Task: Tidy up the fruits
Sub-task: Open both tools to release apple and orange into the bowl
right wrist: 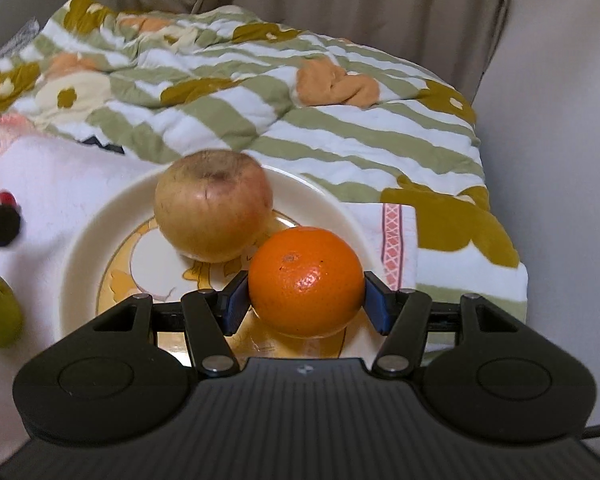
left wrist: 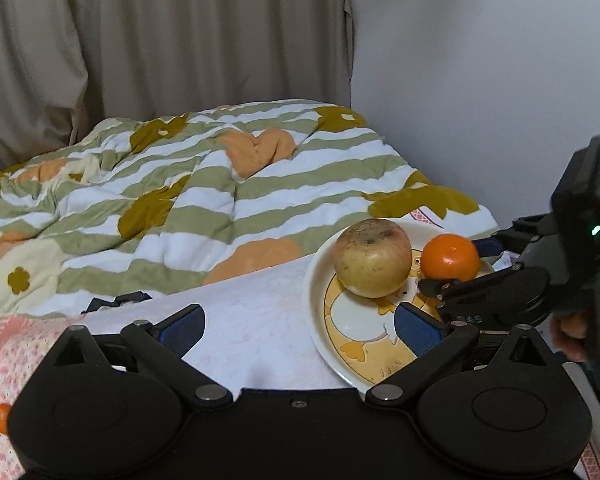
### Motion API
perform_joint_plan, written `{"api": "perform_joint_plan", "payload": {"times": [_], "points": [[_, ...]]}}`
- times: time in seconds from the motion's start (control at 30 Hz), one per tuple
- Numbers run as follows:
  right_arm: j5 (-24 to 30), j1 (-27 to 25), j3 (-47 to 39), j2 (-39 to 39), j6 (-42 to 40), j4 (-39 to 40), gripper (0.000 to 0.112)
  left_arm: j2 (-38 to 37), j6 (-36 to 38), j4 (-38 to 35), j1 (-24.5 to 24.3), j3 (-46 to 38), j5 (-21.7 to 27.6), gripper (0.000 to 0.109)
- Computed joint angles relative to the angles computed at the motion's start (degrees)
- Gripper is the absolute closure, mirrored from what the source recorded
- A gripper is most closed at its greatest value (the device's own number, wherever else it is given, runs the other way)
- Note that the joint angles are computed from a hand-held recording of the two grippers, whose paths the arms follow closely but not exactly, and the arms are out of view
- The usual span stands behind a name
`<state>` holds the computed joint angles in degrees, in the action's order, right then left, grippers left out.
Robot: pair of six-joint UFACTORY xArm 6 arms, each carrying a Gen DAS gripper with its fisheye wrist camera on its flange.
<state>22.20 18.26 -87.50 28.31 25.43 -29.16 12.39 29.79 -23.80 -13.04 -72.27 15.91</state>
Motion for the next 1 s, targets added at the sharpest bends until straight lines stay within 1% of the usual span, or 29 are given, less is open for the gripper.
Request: {"api": "perform_joint_plan", "payload": {"times": [0.13,0.17,0.2,0.27,0.33,0.4,0.5,0.63,0.67,0.73,0.77,0.9,1.0], "points": [[-0.23,0.05,-0.54,0.76,0.66,-1.18,0.038,-1.77,-2.5,1.51,0.53,2.24,-1.0,0.006],[-0.17,0.13,-0.5,0.68,2.5,-3.57,0.033,-2.38,-2.48,1.31,0.6,2.88,-1.1,0.006],[-0.23,0.19,-0.27,0.35,5.06,-6.97,0.022,-3.01,-2.08,0.73,0.63,3.45,-1.01,0.006],[-1.26,0.21,0.88,-0.95,9.1,-12.56,0.009,-4.38,-2.52,0.96,0.57,4.9,-1.56,0.006],[-2.24,0.08,2.18,-2.33,10.22,-13.58,0.009,-5.87,-3.91,2.37,0.53,6.51,-2.42,0.006],[-1.59,0.15,3.03,-3.63,9.36,-11.69,0.009,-7.29,-4.98,3.28,0.49,7.95,-3.24,0.006],[-2.63,-0.06,5.7,-6.62,9.28,-9.47,0.009,-9.86,-6.13,3.48,0.21,10.36,-4.13,0.006],[-2.14,0.38,9.57,-11.87,10.26,-8.59,0.009,-13.75,-9.1,5.34,0.25,13.44,-4.62,0.006],[-1.99,0.54,10.52,-13.12,10.6,-8.75,0.009,-14.89,-10.51,6.9,0.34,14.41,-4.89,0.006],[-1.6,0.98,12.88,-16.27,11.24,-8.71,0.009,-17.33,-16.05,12.78,0.87,16.56,-5.78,0.006],[-1.53,1.24,14.42,-18.24,11.25,-8.19,0.009,-18.86,-17.87,14.45,1.05,17.9,-6.24,0.006],[-0.05,2.62,18.93,-24.54,13.07,-8.89,0.009,-25.43,-23.48,19.86,1.97,23.26,-7.01,0.006],[1.61,4.17,21.78,-28.97,13.88,-9.07,0.009,-30.58,-26.04,22.54,2.97,27.09,-6.69,0.006]]}}
